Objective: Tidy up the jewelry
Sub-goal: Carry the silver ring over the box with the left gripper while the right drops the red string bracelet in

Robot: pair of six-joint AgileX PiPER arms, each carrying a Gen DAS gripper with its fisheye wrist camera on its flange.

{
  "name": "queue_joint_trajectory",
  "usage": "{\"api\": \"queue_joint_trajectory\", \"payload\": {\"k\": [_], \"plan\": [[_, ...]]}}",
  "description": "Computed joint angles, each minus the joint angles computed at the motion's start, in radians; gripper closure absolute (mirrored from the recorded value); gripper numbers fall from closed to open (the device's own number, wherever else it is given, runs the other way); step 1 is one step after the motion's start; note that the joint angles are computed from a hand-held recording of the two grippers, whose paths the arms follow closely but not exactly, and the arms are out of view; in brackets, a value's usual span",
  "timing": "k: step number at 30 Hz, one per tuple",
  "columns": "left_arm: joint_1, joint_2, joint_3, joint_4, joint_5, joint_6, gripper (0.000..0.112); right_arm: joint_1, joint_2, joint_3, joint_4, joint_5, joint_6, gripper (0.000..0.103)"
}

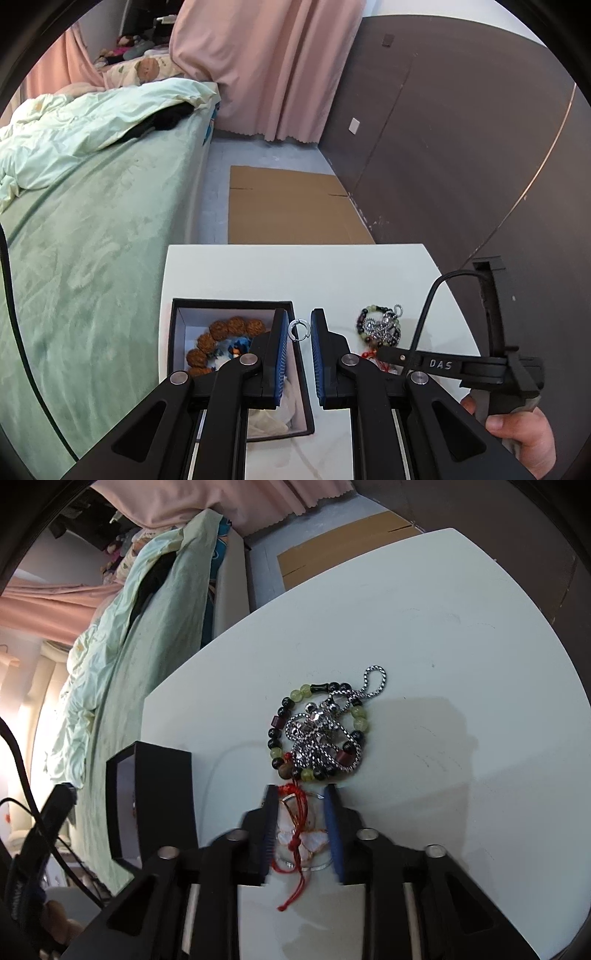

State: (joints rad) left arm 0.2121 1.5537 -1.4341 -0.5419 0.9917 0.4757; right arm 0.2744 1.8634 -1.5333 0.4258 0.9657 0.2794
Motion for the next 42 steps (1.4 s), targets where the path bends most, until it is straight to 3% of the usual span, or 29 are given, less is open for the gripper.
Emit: {"api": "queue_joint_trajectory", "payload": {"k": [9, 23, 29, 32, 33, 35, 36, 42], "plan": [[0.041, 0.029, -0.048, -0.016, 0.018, -0.008, 0.099, -0.001, -0.089, 0.033, 0.079, -0.080, -0.064, 0.097], [0.148, 0.071, -0.126, -0.048, 0.041, -0.026, 0.099, 0.069, -0.145, 0.034, 0.400, -0.245, -0.351, 0.097], [0.174, 0.084, -0.146, -0.057, 0.051, -0.028, 0.099, 0.079, -0.107, 0.032, 0.606, -0.220, -0.506, 0.097], [0.179, 0.088, -0.153, -0.058, 0.058, -0.029, 0.099, 0.094, -0.054, -0.005, 0.657, -0.167, -0.522, 0.096], [0.179, 0.090, -0.154, -0.056, 0.060, -0.030, 0.099, 0.098, -0.033, -0.024, 0.646, -0.145, -0.500, 0.095], [0.175, 0.098, -0.160, -0.048, 0.072, -0.034, 0.099, 0.108, 0.006, -0.063, 0.570, -0.108, -0.411, 0.073], [0.173, 0.101, -0.163, -0.045, 0.080, -0.035, 0.099, 0.115, 0.005, -0.058, 0.510, -0.125, -0.349, 0.055], [0.154, 0.091, -0.145, -0.036, 0.103, -0.023, 0.099, 0.094, -0.048, -0.006, 0.400, -0.162, -0.259, 0.053]]}}
